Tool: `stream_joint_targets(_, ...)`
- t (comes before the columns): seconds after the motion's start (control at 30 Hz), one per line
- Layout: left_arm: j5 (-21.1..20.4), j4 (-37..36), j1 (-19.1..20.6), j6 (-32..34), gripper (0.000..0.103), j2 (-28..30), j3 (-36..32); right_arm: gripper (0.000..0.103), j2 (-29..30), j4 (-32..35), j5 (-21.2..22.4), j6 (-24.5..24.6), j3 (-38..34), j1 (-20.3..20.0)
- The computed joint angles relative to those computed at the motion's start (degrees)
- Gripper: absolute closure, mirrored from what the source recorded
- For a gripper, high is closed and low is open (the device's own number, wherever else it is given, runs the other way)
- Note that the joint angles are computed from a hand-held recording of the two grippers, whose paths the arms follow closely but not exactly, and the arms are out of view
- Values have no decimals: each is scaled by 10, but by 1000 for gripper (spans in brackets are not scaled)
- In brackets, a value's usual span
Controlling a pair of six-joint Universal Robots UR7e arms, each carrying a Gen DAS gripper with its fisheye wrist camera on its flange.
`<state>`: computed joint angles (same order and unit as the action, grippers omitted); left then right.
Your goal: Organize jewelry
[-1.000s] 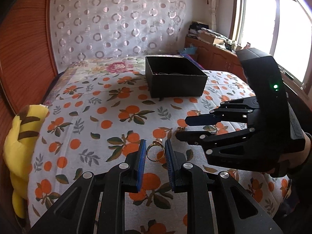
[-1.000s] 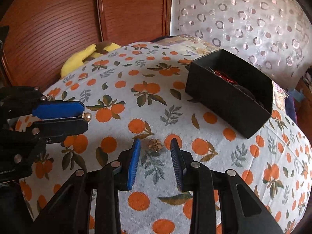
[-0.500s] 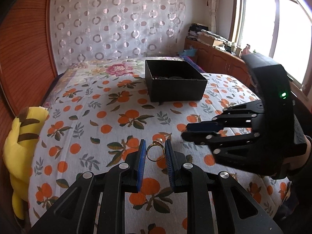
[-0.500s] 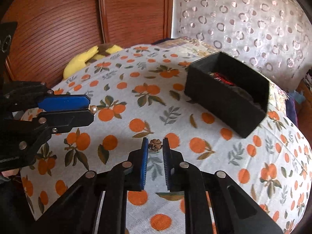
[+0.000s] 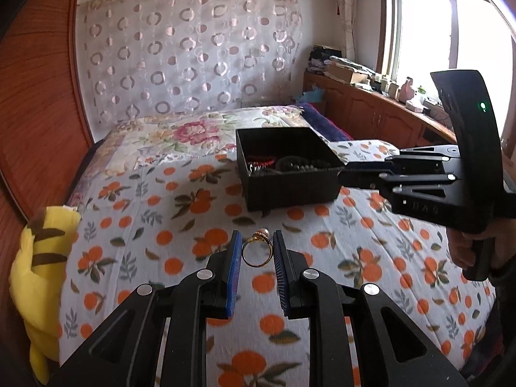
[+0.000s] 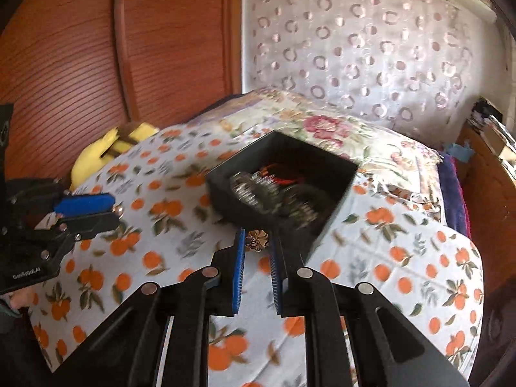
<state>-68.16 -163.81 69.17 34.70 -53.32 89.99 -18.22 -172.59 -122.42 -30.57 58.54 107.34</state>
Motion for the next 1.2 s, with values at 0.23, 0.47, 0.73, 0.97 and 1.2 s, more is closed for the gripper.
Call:
stream_joint_targets(0.23,-4,22,-3,-3,85,34,-54,86,24,34,2,17,-73,-14)
stream_joint_targets(0.47,-1,53,-8,-12,85,81,-126,84,44,76,17,43,-131,-22)
stream_joint_targets(0.73,4,68,-17,-9,85,135,-194,68,19,40,27,51,-88,-22)
stream_joint_targets(0.97,13,52,-22,-11,62,145,-198,68,-18,-32,14,50,-12,-21)
stream_joint_targets(1.2,19,-26,-27,-13,23,90,-108,43,-53,-150,2,45,92,-7)
